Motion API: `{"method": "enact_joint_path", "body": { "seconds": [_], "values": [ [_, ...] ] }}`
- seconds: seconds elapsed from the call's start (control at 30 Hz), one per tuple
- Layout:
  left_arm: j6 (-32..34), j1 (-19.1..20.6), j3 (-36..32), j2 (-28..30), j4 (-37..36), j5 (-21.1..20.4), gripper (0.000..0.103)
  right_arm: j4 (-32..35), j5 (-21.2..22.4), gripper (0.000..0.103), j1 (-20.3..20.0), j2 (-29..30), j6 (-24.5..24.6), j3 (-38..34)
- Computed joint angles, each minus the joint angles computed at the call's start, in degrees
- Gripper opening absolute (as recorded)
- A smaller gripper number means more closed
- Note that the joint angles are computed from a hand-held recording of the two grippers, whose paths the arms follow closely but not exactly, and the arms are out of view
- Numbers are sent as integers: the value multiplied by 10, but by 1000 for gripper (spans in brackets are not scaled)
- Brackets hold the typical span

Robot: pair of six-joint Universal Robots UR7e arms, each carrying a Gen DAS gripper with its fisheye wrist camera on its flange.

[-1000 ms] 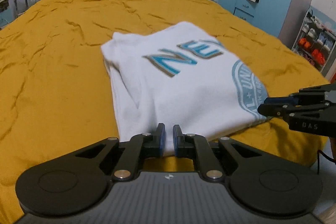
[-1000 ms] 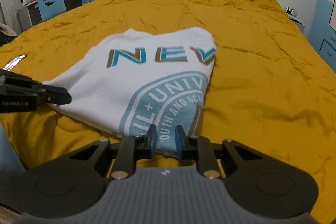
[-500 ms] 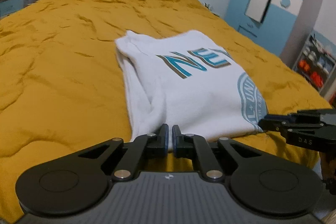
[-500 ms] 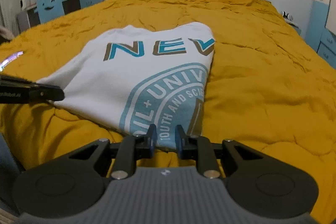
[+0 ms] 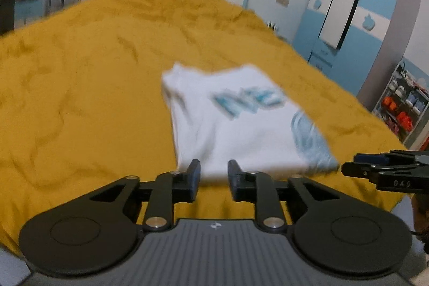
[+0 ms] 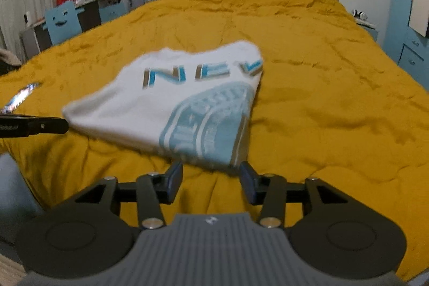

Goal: Fold small clothes

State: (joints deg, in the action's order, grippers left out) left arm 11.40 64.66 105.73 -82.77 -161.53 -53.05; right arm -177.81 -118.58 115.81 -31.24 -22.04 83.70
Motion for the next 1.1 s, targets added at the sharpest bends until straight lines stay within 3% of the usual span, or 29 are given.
{"method": "enact_joint_path", "body": {
  "seconds": [0.17, 0.27, 0.37, 0.47, 0.57, 0.67, 0.77, 1.1],
  "values": [
    [64, -58, -16, 26, -82, 92, 73, -18, -22, 77, 28, -13, 19, -23],
    [147, -91, -13, 51, -179, 143, 95, -54, -32, 81, 46, -15, 13, -22],
    [226, -116, -5, 77, -287, 181, 103, -75, -49, 81, 65, -13, 4, -14],
    [241, -141, 3, 91, -324, 236, 103, -91, -65, 81, 80, -15, 15, 4],
    [197, -153, 26, 81, -299, 249, 103, -113, -88, 82, 92, -15, 15, 23],
    [103, -153, 47, 52, -192, 237, 103, -131, -125, 82, 103, -10, 4, 33],
    [26, -149, 54, 37, -104, 251, 103, -127, -143, 82, 107, -11, -6, 48],
    [-127, -136, 71, 5, 69, 263, 103, -21, -155, 82, 93, -23, 95, 62]
  ]
}}
